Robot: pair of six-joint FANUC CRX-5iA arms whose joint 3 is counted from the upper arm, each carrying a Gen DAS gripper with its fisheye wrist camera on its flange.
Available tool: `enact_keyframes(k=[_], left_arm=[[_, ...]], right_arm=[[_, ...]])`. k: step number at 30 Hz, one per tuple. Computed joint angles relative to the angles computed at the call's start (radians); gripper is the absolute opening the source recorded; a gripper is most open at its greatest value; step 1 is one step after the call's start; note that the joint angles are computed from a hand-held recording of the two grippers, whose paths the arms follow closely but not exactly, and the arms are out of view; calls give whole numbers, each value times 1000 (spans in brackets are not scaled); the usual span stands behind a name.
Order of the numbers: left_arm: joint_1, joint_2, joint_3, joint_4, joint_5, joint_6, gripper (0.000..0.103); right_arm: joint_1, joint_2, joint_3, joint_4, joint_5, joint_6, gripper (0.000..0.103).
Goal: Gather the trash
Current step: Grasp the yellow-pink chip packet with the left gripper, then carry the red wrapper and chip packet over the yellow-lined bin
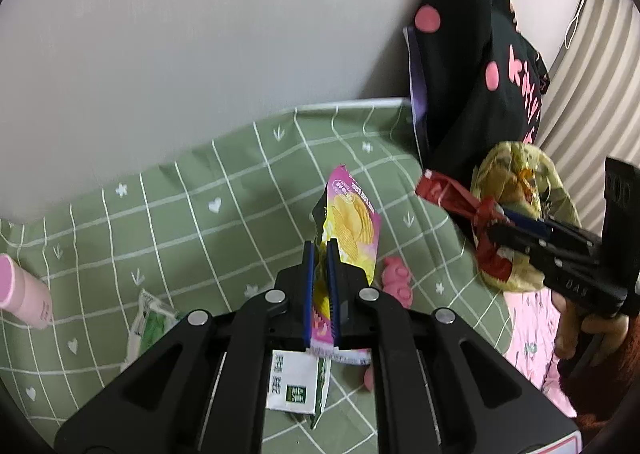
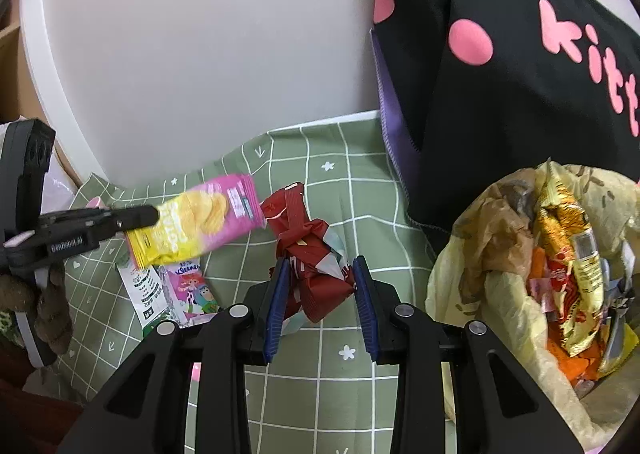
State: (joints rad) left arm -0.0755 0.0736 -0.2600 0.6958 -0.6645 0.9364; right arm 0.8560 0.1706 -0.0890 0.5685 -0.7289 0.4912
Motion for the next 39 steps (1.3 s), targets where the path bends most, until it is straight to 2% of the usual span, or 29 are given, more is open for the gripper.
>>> enact_keyframes(k=[1,2,5,11,19,25,30,35,39], left_arm=[[-1,2,8,7,4,-5,6],[-4,4,17,17,8,-14,6],[-19,9,40,40,20,-43,6],[-84,45,122,105,19,-140,6],[-196,125,263,161,-25,-240,6],[-271,199,383,136,-71,-253,6],[-299,251,452,134,-105,-240,6],[-327,332,548,96,-189,-194,6],[-372,426,674,-18,-280,-133,6]], right_arm=[[-3,-1,25,-38,-25,45,31],[-2,-6,25,-25,-34,40,31],[3,-37,-31,116,-37,-76,31],[-8,-97,-79,248,-104,-182,31],[-30,-205,-175,417,-220,-327,31],[-52,-298,-248,431,-298,-391,31],[-60,-363,-302,451,-364,-431,31],[-61,-406,-332,441,-439,-435,31],[-73,-430,-358,405,-433,-429,31]])
